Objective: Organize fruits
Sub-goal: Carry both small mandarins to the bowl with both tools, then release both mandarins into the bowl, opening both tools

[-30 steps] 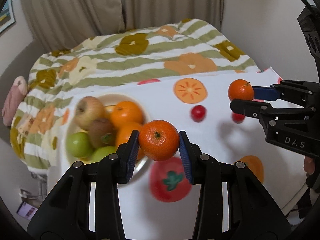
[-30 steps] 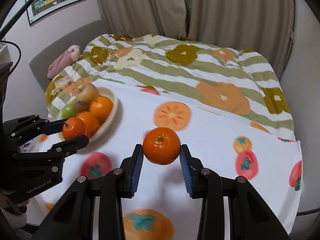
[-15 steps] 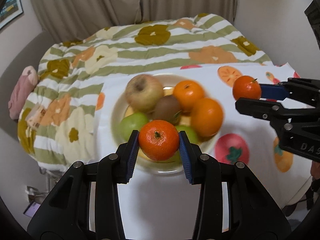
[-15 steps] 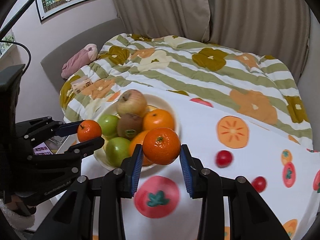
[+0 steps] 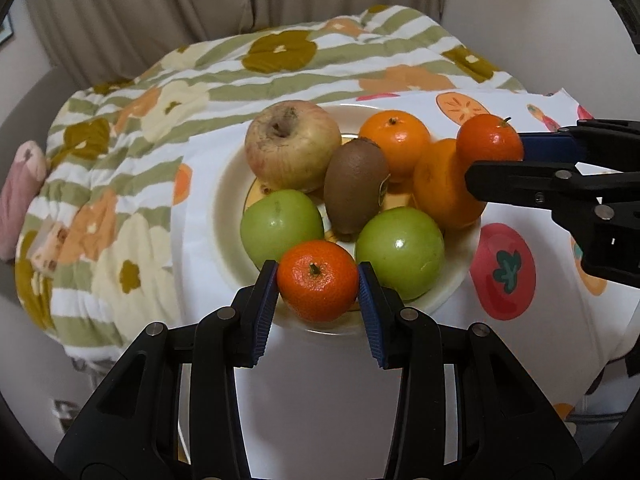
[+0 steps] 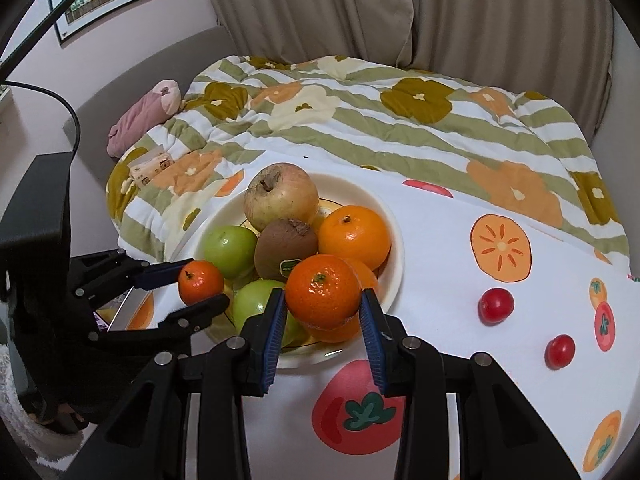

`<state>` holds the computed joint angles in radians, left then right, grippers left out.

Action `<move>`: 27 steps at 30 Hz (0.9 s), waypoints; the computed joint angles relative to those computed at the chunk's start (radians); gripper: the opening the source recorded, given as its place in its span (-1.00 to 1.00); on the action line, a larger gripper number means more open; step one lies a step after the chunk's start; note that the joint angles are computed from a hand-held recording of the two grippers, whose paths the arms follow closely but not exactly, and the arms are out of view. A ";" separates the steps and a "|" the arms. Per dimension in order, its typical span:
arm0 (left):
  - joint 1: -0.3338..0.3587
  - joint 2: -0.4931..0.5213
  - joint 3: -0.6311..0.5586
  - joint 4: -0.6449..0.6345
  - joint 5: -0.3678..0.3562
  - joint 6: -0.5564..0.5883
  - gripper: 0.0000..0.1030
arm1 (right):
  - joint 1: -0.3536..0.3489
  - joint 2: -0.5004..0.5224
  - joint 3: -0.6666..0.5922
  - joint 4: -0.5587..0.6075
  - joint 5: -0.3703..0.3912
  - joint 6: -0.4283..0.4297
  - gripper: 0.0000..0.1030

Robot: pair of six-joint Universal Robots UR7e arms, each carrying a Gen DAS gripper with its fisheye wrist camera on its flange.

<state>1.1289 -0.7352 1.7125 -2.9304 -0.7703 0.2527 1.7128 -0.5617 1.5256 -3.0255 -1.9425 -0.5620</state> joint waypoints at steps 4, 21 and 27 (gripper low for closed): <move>0.002 -0.014 0.009 -0.006 -0.013 0.015 0.59 | 0.007 0.006 -0.007 -0.003 -0.013 0.015 -0.33; 0.005 -0.104 0.068 -0.048 -0.012 0.066 1.00 | 0.045 0.065 -0.071 0.064 0.011 0.044 -0.33; 0.020 -0.121 0.076 -0.039 -0.003 0.070 1.00 | 0.050 0.100 -0.103 0.088 0.023 0.050 -0.33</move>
<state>1.1488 -0.8557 1.7881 -2.9691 -0.7729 0.3226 1.7628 -0.4620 1.4229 -2.9378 -1.9191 -0.5119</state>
